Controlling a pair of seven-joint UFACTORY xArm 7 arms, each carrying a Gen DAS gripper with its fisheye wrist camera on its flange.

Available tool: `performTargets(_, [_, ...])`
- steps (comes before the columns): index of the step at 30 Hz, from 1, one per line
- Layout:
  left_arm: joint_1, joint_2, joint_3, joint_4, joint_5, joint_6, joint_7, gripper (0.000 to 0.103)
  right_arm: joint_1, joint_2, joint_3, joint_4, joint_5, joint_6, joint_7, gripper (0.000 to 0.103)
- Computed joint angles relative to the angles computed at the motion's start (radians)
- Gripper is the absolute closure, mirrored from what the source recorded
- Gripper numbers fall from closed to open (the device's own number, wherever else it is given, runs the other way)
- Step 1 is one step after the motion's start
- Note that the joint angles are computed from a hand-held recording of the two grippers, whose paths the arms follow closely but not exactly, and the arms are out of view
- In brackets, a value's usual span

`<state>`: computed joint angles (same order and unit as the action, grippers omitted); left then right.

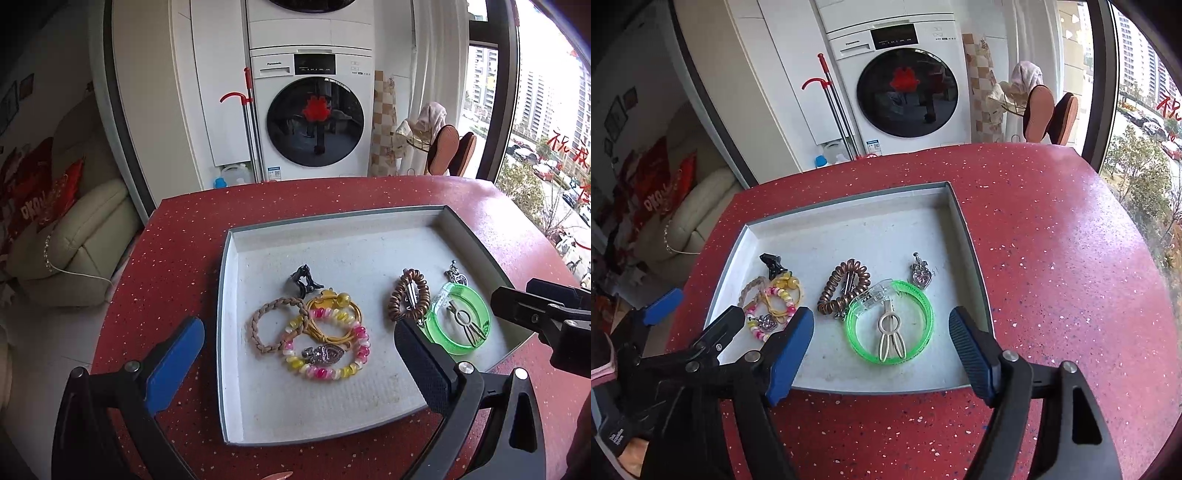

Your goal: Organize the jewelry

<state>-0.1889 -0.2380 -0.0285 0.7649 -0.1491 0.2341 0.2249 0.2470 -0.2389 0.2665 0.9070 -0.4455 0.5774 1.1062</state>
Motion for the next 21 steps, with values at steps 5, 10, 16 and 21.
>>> performTargets(5, [-0.006, -0.064, 0.007, -0.047, -0.002, 0.001, 0.002, 0.0, -0.004, -0.04, 0.035, -0.025, -0.059, 0.012, 0.047, 0.021])
performTargets(10, [0.005, -0.135, -0.007, -0.107, 0.017, -0.017, -0.025, 0.0, -0.019, -0.093, 0.077, -0.067, -0.134, 0.007, 0.123, 0.015])
performTargets(16, [0.011, -0.224, -0.005, -0.203, 0.05, -0.025, -0.073, 0.0, -0.033, -0.149, 0.105, -0.122, -0.15, -0.002, 0.173, 0.014])
performTargets(21, [0.004, -0.28, 0.009, -0.259, 0.053, -0.014, -0.088, 0.0, -0.053, -0.192, 0.164, -0.154, -0.211, 0.029, 0.23, 0.014])
